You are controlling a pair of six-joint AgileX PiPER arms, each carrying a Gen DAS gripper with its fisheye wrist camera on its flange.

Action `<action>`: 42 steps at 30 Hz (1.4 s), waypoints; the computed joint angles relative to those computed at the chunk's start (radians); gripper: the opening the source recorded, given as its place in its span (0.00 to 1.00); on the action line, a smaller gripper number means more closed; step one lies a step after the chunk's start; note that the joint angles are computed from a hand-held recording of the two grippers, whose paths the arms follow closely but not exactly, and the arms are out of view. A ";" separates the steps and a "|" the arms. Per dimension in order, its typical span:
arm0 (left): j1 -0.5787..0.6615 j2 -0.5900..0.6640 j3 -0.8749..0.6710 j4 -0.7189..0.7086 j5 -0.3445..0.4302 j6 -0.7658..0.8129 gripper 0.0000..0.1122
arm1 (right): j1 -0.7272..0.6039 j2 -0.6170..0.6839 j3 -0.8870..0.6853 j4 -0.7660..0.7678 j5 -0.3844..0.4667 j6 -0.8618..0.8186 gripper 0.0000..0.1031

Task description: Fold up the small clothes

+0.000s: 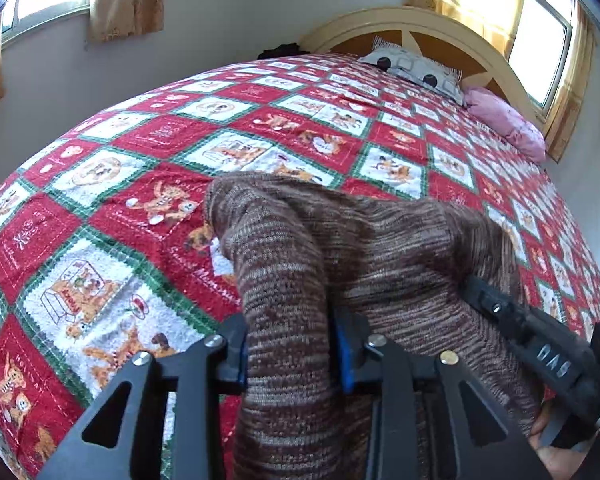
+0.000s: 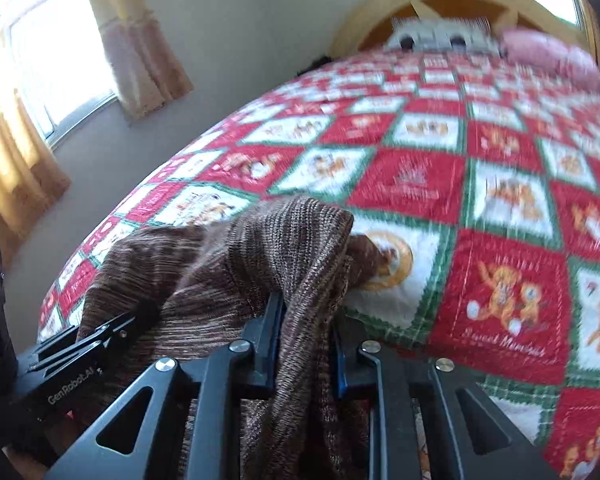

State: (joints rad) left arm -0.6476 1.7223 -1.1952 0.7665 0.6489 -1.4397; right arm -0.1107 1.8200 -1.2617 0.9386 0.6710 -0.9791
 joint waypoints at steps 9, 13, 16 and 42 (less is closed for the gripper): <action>0.033 -0.010 0.022 -0.045 -0.024 0.001 0.58 | -0.174 -0.183 0.176 0.221 -0.012 -0.106 0.32; -0.006 0.051 -0.077 -0.041 0.169 -0.014 0.85 | -0.152 -0.362 0.291 0.201 -0.007 -0.247 0.09; 0.015 0.031 -0.046 -0.060 0.124 -0.010 0.85 | -0.119 -0.420 0.332 0.164 0.037 -0.255 0.09; -0.375 -0.208 0.170 -0.033 0.382 -0.215 0.87 | -0.100 -0.731 0.676 -0.112 -0.135 -0.130 0.65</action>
